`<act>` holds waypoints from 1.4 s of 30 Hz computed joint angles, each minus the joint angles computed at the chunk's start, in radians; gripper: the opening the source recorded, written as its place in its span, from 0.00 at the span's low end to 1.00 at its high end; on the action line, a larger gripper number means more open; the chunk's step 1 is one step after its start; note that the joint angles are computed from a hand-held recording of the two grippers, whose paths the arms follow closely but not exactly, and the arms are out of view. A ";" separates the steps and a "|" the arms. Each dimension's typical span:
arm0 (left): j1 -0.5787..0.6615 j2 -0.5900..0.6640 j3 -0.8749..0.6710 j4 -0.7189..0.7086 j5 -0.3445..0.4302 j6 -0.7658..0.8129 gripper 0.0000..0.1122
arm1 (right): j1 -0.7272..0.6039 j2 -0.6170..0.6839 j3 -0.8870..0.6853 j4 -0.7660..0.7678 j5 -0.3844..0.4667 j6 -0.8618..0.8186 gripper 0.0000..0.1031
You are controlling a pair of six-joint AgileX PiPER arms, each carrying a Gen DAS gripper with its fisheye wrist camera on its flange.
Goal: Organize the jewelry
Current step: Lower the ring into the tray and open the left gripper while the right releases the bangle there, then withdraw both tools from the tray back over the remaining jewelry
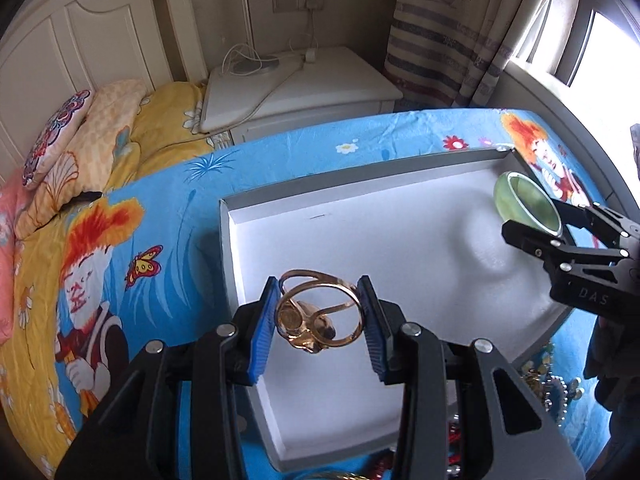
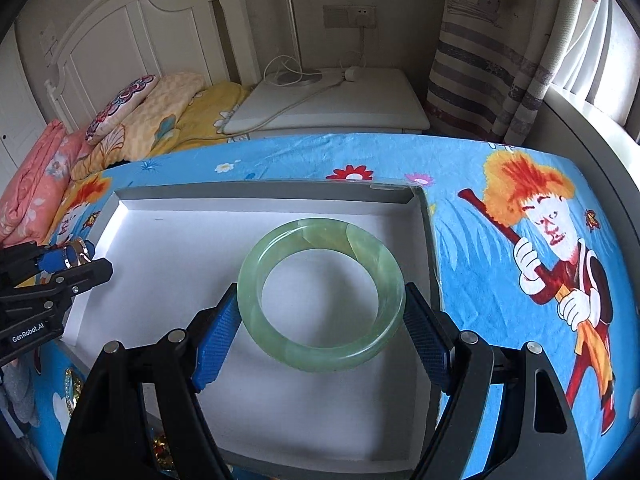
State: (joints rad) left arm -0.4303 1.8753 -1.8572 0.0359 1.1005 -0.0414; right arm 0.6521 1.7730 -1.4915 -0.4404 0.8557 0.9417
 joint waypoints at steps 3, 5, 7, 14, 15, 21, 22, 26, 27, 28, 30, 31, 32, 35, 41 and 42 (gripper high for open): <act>-0.001 0.050 -0.049 0.005 0.044 0.033 0.35 | -0.016 0.009 -0.005 0.025 -0.013 -0.021 0.75; -0.016 0.056 -0.032 0.049 0.030 0.021 0.44 | -0.032 0.021 -0.012 0.080 -0.016 -0.052 0.77; -0.016 0.041 0.017 0.021 -0.004 0.045 0.54 | -0.028 0.002 0.023 0.075 -0.068 -0.049 0.87; -0.062 -0.071 0.217 0.042 -0.117 -0.012 0.68 | 0.085 0.045 -0.002 -0.024 0.073 -0.068 0.90; -0.064 -0.101 0.262 0.030 -0.135 -0.013 0.68 | 0.104 0.030 0.019 -0.038 0.073 -0.036 0.91; -0.117 -0.301 0.523 0.099 -0.200 -0.142 0.68 | 0.179 -0.069 0.150 -0.033 0.038 -0.001 0.92; -0.129 -0.334 0.564 0.111 -0.208 -0.168 0.68 | 0.197 -0.083 0.168 -0.031 0.038 -0.004 0.92; -0.184 -0.482 0.743 0.173 -0.290 -0.259 0.68 | 0.309 -0.154 0.278 -0.140 0.028 0.164 0.92; -0.203 -0.522 0.789 0.192 -0.311 -0.286 0.68 | 0.342 -0.166 0.300 -0.169 0.036 0.216 0.92; -0.226 -0.559 0.828 0.215 -0.321 -0.315 0.68 | 0.379 -0.180 0.320 -0.195 0.053 0.270 0.92; -0.272 -0.615 0.881 0.249 -0.323 -0.364 0.69 | 0.439 -0.197 0.341 -0.211 0.092 0.340 0.92; -0.295 -0.640 0.904 0.263 -0.322 -0.386 0.69 | 0.469 -0.205 0.350 -0.216 0.113 0.375 0.93; -0.316 -0.663 0.925 0.279 -0.321 -0.411 0.69 | 0.505 -0.211 0.357 -0.225 0.138 0.418 0.93; -0.390 -0.713 0.978 0.363 -0.322 -0.527 0.69 | 0.589 -0.224 0.394 -0.286 0.170 0.539 0.93; -0.394 -0.755 1.000 0.338 -0.330 -0.523 0.70 | 0.633 -0.252 0.427 -0.320 0.172 0.608 0.93; -0.390 -0.766 1.003 0.324 -0.335 -0.518 0.70 | 0.643 -0.269 0.444 -0.332 0.163 0.634 0.93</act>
State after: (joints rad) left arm -0.8208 1.1097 -0.8544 0.3604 0.7651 -0.5597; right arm 1.2952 1.5036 -1.0475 -0.7721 1.0190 1.5761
